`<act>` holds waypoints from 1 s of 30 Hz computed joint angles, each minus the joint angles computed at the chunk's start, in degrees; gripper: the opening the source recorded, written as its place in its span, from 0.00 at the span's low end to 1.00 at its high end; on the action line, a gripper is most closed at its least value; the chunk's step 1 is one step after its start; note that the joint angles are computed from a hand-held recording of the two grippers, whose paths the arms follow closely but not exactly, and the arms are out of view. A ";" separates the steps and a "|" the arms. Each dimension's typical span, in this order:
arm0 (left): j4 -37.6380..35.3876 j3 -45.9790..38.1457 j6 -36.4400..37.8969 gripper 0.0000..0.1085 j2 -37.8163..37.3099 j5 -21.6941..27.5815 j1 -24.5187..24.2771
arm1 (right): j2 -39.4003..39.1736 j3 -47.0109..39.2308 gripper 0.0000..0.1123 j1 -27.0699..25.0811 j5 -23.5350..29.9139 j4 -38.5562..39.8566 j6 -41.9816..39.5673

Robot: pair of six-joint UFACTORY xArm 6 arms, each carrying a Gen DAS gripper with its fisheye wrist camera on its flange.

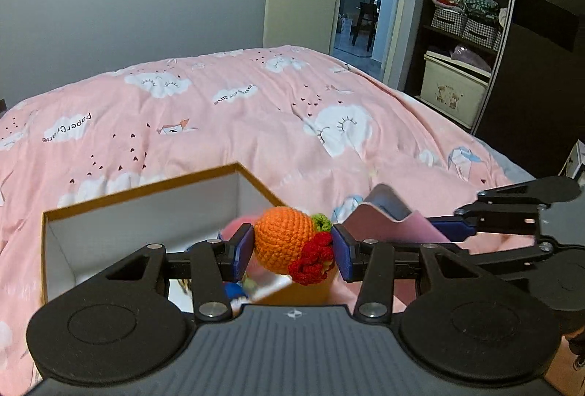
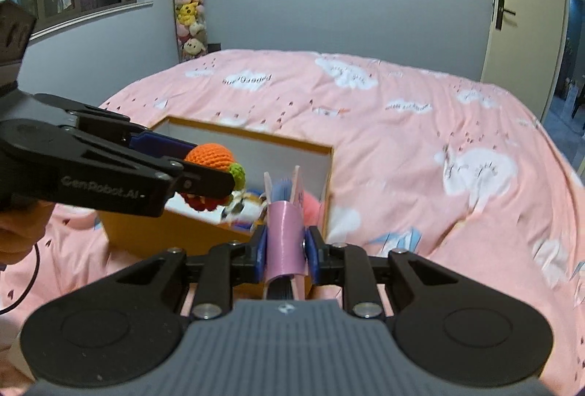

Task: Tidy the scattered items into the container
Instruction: 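Carry the orange ball and pink card holder over the box with both tools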

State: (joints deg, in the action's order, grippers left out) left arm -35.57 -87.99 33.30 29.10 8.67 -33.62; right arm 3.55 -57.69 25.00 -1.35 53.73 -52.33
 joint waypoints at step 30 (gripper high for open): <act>10.93 -35.53 -21.05 0.55 25.60 29.21 5.96 | 10.58 -11.24 0.22 -3.91 3.38 -13.33 14.29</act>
